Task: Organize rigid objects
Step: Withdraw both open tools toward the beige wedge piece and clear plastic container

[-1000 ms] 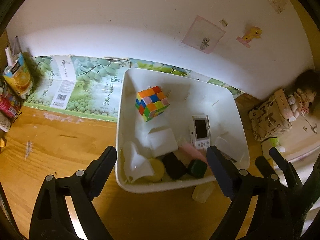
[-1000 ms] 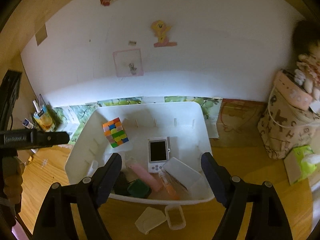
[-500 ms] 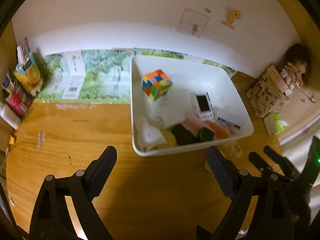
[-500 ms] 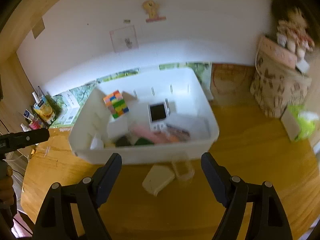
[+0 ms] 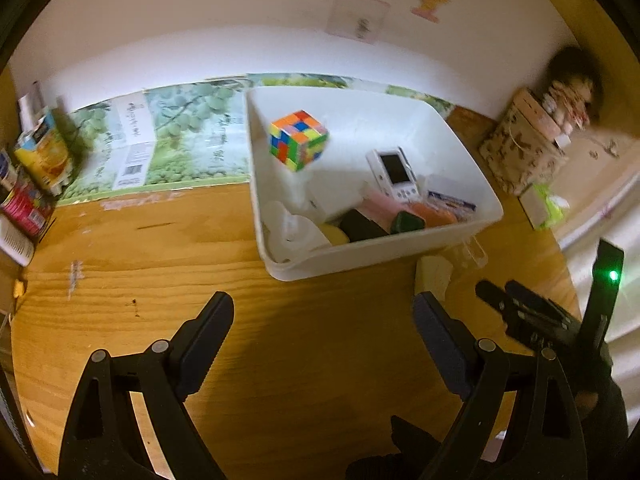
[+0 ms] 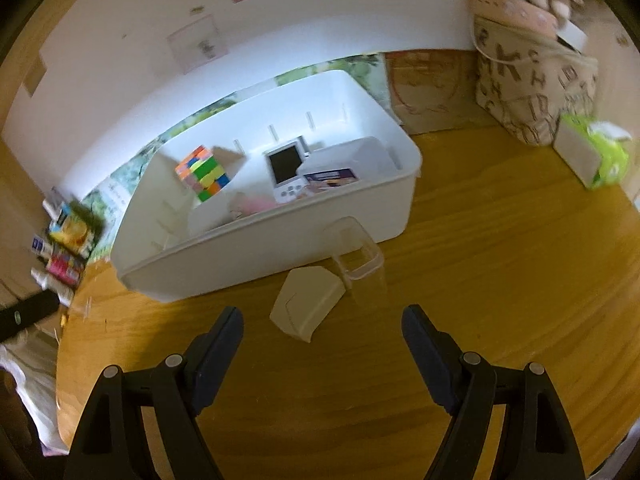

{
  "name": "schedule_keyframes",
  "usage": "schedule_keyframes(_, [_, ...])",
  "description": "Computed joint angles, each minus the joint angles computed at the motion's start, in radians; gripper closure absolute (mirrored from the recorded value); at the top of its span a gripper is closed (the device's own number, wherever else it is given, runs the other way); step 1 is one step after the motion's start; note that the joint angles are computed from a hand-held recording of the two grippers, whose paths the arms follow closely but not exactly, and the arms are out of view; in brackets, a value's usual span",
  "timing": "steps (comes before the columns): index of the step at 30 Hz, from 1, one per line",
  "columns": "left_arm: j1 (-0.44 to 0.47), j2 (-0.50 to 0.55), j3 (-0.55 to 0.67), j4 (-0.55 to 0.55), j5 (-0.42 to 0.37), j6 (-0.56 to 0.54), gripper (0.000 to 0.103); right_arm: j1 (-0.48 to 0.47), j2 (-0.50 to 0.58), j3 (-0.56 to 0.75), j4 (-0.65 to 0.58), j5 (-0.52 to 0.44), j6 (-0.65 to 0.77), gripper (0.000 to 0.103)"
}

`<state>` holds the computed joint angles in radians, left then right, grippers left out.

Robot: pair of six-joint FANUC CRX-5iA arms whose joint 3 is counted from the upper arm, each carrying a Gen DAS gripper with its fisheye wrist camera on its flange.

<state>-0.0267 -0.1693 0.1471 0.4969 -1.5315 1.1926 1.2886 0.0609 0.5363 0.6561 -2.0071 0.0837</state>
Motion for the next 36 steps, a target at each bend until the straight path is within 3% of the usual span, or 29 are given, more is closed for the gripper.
schedule_keyframes(11, [-0.098, 0.023, -0.035, 0.001, 0.036, -0.074, 0.011, -0.044, -0.043, -0.076, -0.024, 0.056, 0.063, 0.026])
schedule_keyframes(18, [-0.179, 0.043, -0.053, -0.035, 0.064, -0.033, 0.011, -0.087, -0.06, -0.096, -0.07, 0.062, 0.148, 0.031])
schedule_keyframes(36, [-0.331, 0.119, -0.021, -0.113, 0.092, 0.177, 0.011, -0.186, -0.108, -0.098, -0.215, 0.136, 0.379, 0.067])
